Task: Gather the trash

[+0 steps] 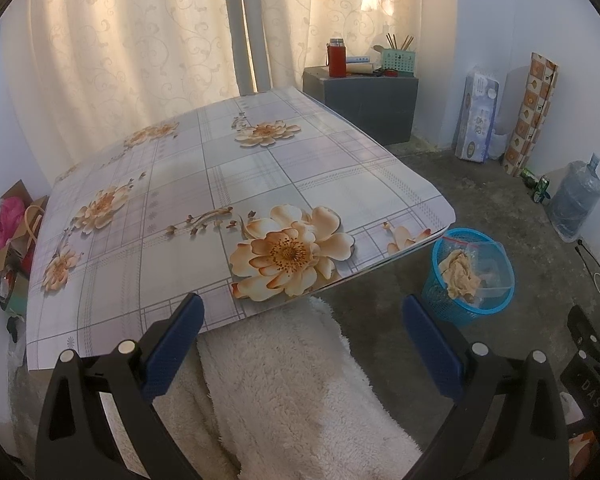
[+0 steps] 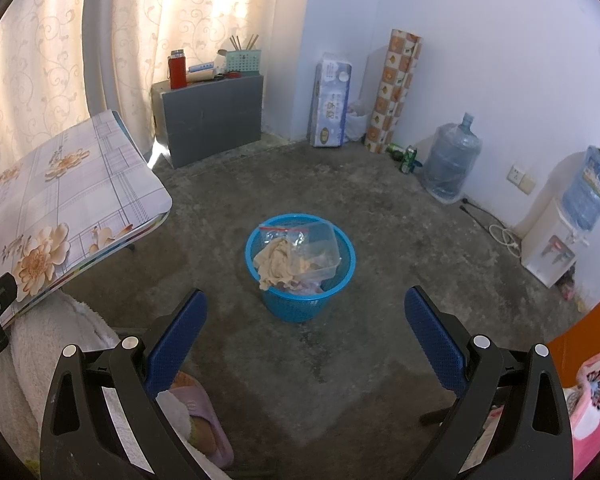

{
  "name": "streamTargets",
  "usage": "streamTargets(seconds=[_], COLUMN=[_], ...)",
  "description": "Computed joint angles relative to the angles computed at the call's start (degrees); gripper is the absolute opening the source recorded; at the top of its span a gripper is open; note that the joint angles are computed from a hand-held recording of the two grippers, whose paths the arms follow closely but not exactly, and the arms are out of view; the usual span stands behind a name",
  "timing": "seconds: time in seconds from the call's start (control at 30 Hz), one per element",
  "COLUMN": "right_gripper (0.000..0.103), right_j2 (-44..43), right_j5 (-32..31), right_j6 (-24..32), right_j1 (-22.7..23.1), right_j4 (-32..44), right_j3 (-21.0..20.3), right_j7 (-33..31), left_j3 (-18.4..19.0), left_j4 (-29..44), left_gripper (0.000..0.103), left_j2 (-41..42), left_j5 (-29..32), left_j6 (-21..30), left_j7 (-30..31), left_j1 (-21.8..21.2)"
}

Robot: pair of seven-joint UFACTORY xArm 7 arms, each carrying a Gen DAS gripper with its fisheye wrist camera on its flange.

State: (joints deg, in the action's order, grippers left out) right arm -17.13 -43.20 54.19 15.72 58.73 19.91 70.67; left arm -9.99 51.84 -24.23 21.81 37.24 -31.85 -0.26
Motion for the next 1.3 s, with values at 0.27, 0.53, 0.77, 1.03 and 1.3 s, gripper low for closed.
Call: streamTargets(seconds=[0.27, 0.53, 0.77, 1.03, 1.3], right_gripper=[0.095, 0.095, 0.095, 0.095, 0.095], right_j2=[0.0, -0.6, -0.32, -0.49, -1.56], right_j5=[-0.07, 0.31, 0.19, 0.25, 0.71], right_j6=[0.15, 0.04, 0.23, 0.27, 0.0], right_j1=[0.04, -0.1, -0.28, -0.2, -0.7], right_j4=[0.19, -0.05, 0.13, 0.12, -0.62], right_j3=[-0.08, -0.35, 0.09, -0.15, -0.29], right_j7=[-0.14, -1.07, -0.63, -0.93, -1.5], left_j3=[0.11, -0.04, 0.12, -0.09, -0.3], left_j4=[-0.01, 0.07, -0.03, -0.04, 0.04], left_gripper=[0.097, 0.097, 0.097, 0.097, 0.097], left_j2=[-0.17, -0.18, -0.21, -0.2, -0.13], left_j5=[-0.19, -0.24, -0.32, -0.28, -0.17], left_j6=[-0.34, -0.28, -0.35, -0.4, -0.36], left_j7=[0.29, 0.11, 0.3, 0.1, -0.21], left_j1=[-0.15, -0.15, -0.2, -0.13, -0.08])
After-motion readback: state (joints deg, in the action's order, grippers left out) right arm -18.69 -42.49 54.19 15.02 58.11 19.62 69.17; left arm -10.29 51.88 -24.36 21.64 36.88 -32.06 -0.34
